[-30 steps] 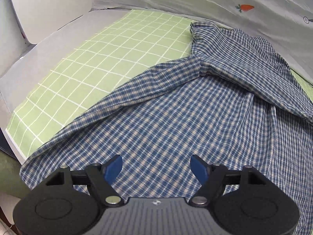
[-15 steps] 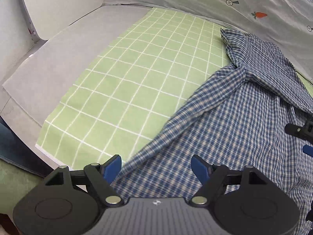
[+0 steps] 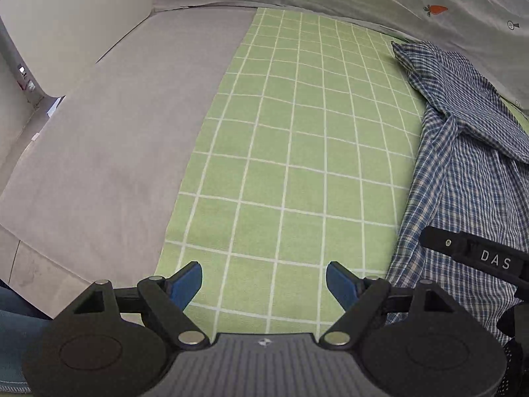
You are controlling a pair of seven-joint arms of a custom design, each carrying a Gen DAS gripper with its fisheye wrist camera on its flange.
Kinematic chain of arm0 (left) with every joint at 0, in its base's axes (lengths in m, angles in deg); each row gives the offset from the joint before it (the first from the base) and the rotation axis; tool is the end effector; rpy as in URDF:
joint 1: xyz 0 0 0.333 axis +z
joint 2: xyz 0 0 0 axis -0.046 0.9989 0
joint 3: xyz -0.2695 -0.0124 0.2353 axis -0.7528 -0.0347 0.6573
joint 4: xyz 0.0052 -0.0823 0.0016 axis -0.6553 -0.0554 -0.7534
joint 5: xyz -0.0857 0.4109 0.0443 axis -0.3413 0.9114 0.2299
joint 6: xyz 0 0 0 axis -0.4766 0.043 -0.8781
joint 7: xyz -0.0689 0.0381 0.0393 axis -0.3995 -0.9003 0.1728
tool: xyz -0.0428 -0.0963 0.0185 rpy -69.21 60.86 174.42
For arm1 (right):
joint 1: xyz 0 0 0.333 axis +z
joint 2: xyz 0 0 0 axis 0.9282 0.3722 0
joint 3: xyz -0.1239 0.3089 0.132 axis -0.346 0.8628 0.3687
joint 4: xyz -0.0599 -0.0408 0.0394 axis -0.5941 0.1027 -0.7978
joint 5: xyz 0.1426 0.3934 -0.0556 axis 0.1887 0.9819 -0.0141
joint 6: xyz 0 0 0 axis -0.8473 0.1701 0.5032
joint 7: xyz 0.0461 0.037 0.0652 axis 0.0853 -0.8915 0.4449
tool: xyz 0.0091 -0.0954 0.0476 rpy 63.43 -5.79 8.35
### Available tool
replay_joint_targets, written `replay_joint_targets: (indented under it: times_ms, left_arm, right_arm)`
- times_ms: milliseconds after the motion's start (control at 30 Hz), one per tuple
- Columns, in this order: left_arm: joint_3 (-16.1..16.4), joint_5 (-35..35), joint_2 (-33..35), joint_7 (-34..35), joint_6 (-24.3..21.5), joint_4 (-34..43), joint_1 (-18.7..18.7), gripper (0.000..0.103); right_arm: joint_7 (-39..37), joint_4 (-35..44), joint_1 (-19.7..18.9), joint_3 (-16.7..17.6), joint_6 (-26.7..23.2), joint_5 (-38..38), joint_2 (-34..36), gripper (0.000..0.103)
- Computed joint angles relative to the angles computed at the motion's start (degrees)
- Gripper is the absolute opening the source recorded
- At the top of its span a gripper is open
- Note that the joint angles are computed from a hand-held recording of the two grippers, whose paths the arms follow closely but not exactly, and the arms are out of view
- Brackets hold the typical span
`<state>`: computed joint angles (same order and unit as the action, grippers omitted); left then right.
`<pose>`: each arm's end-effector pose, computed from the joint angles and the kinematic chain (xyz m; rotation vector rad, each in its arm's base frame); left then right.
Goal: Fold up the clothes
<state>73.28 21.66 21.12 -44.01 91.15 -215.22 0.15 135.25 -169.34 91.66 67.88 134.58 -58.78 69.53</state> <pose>0.4192 -0.0986 0.4810 -2.3856 1.4551 -0.3830 0.5060 0.2915 0.4320 -2.0066 1.5488 -0.1225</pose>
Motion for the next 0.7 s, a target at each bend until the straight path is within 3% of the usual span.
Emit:
replay_joint_targets:
  times_ms: [100,167,233,300,333,500,700]
  left_arm:
    - [1.66,-1.59,-0.04,3.73,0.25,-0.82,-1.34,0.083]
    - [2.02,-2.12,-0.01,5.46,0.45,-1.07,-1.46,0.083]
    - [2.06,-2.39,-0.06,6.39,0.83,-1.16,-1.19,0.083]
    - [1.98,-2.72,0.13,6.87,1.31,-1.06,-0.92,0.083]
    - [1.93,-2.87,0.27,7.03,1.53,-0.98,-0.81,0.083]
    - [0.75,-3.02,1.19,6.12,1.75,0.09,-0.63,0.083]
    - [-1.67,-2.52,3.37,2.5,0.99,2.47,-2.49,0.083]
  right_arm:
    - [2.66,0.15,0.71,0.51,-0.13,-2.05,0.36,0.054]
    - [4.29,0.3,1.0,0.72,0.05,-3.41,0.69,0.052]
    - [5.32,0.5,1.18,0.98,0.09,-4.18,0.98,0.041]
    - [3.78,0.72,1.02,1.32,-0.21,-2.33,1.05,0.013]
    - [2.5,0.57,0.92,1.49,-0.09,-0.84,0.92,0.009]
    - [-8.56,-0.6,0.82,1.49,1.1,11.02,-0.81,0.004]
    - [-22.0,-2.03,1.7,-1.59,-1.02,23.24,-4.05,0.003]
